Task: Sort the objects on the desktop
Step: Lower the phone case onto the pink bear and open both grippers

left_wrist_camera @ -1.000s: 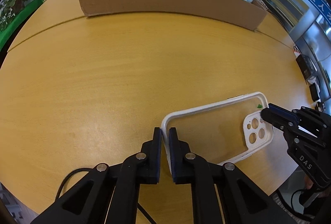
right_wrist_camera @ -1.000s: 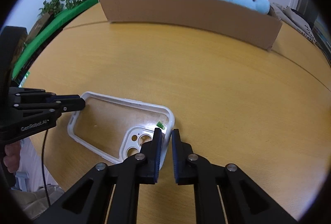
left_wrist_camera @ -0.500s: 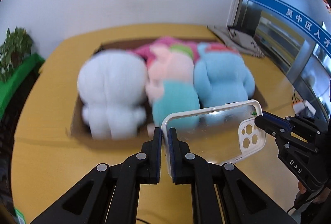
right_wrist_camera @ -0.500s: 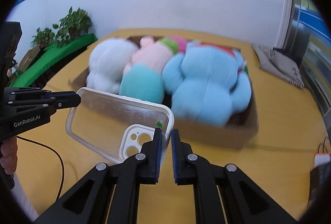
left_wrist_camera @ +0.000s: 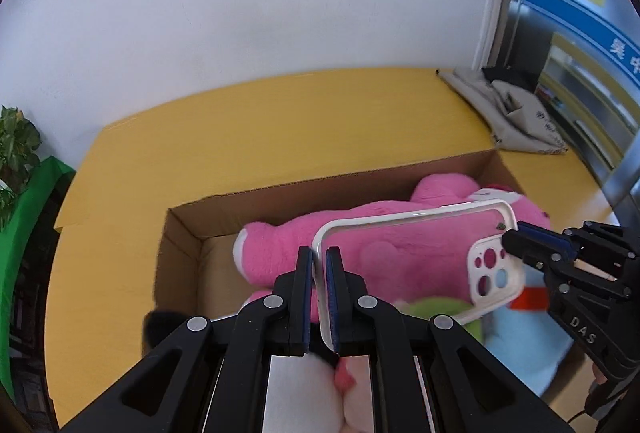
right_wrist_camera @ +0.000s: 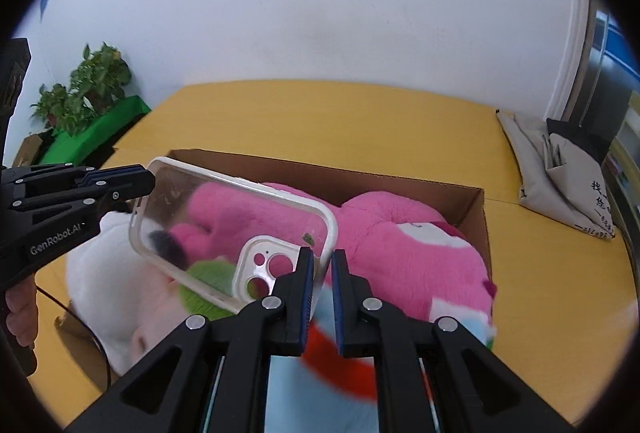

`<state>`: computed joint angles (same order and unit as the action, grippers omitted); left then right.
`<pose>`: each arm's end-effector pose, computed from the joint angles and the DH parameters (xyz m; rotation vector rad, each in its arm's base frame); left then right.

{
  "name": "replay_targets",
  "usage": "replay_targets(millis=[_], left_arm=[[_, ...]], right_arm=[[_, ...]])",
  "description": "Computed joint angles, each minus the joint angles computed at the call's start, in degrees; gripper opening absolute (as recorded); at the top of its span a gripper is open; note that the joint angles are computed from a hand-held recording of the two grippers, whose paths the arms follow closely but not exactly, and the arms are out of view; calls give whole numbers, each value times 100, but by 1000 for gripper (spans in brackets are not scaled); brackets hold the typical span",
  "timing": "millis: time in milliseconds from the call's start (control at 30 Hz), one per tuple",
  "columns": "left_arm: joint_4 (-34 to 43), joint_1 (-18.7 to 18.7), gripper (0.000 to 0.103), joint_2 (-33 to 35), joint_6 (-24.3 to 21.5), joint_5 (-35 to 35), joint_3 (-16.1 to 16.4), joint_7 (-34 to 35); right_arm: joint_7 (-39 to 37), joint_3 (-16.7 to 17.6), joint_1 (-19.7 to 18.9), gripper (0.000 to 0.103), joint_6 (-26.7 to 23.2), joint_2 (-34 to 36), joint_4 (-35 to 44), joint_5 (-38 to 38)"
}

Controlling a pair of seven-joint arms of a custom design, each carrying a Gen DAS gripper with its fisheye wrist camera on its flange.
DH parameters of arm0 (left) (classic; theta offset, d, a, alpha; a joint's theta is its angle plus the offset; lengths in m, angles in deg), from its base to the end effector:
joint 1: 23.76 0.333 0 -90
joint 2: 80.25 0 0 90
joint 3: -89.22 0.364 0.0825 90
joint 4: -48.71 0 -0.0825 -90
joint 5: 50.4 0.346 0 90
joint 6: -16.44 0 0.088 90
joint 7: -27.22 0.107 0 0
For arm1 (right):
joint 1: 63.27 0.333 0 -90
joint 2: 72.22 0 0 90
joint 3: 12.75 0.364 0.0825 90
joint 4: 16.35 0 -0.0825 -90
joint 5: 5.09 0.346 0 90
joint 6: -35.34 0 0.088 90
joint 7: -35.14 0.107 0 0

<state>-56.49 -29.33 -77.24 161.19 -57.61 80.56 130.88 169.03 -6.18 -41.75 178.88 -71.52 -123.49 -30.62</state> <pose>0.5730 -0.1415 0.6291 -1.4734 2.2350 -0.7358 0.5062 0.2732 0.6323 -1.7882 1.7888 -0.6030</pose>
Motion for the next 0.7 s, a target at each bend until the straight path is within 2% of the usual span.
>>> replay_targets(millis=[100,200,367,433,467,500,567,633,700], left_arm=[[121,-42,7,251,-154,46,-16,-91],[148,-95,7,386,-98,157,-5,-183],[72,-103,10,317,-50,98,-9,-205],[-35,-89,28,208,42,123,9,-215],[-121,-96,52,132,147,237,30,-325],[-248,-87,75,13,273,324,49,-435],[-485,-12,87,-280,336,27,54,-303],[-688,50,87,-601,182,-419,75,4],[-1058,85,88,-1009,244,-596,97,139]], right_arm=[[-260,-45,-44,10,-254,255,196,246],[-445,-73,-60,10,-440,426,269,414],[-443,-89,-22,13,-420,421,240,412],[-353,-84,9,33,-335,307,134,263],[-238,-83,23,65,-248,219,47,139],[-53,-81,34,86,-124,105,-68,-36],[293,-59,21,85,259,-163,-357,-310],[360,-21,-13,86,754,-470,-706,-260],[634,128,-44,86,845,-769,-940,-526]])
